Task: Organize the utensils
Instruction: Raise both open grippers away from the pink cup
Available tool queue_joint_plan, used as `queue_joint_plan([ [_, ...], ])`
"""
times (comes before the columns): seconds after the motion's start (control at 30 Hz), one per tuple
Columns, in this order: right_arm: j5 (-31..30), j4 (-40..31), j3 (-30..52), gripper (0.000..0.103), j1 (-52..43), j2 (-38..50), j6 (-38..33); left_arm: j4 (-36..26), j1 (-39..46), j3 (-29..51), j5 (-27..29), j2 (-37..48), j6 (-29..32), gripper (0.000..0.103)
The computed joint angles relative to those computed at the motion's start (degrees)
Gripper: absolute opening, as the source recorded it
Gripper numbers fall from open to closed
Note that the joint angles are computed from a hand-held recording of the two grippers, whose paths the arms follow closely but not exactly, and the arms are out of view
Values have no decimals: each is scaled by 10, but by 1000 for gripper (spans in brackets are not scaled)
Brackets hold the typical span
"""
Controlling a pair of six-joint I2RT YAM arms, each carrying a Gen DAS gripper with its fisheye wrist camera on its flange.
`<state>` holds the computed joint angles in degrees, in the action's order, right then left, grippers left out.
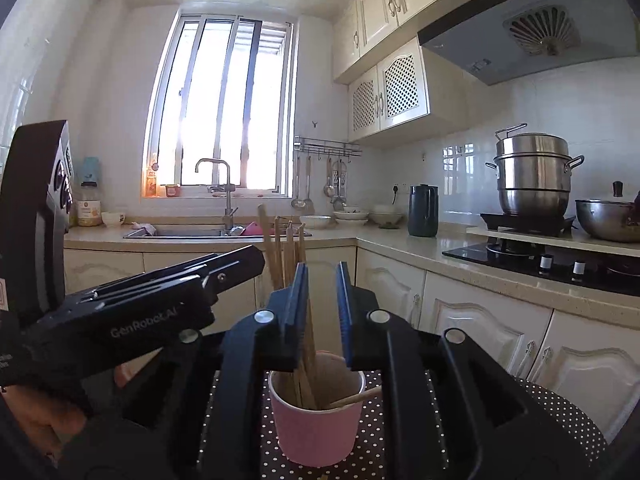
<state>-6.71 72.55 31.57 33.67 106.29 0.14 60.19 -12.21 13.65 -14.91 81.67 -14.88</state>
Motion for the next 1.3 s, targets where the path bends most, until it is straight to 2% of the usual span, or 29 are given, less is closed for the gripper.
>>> queue_joint_plan([
  [0.13,3,-11,-31,18,1,-41,4,-63,-31,-7,-36,-61,9,46],
  [0.3,6,-29,-81,26,-2,-116,3,-165,-85,-22,-94,-167,9,53],
  [0.4,5,-45,-117,35,-4,-177,2,-223,-142,-28,-168,-226,23,55],
  [0.43,5,-51,-129,44,-4,-197,3,-242,-164,-31,-192,-247,26,56],
  [0.47,5,-57,-143,46,-4,-221,3,-261,-180,-32,-208,-268,27,57],
  [0.6,9,-107,-186,46,0,-316,-3,-354,-267,-29,-295,-348,14,61],
  [0.7,8,-154,-213,47,-5,-383,1,-398,-348,-23,-379,-375,7,65],
  [0.8,3,-210,-235,49,-15,-450,4,-444,-414,-11,-442,-374,-21,66],
  [0.93,-13,-283,-257,49,-36,-523,11,-525,-479,11,-488,-349,-101,67],
  [1.03,-23,-320,-273,49,-52,-560,9,-561,-513,22,-513,-316,-151,67],
  [1.23,-44,-375,-287,50,-83,-589,9,-620,-531,44,-502,-239,-245,67],
  [1.3,-42,-386,-285,51,-87,-577,5,-628,-515,50,-466,-211,-267,67],
])
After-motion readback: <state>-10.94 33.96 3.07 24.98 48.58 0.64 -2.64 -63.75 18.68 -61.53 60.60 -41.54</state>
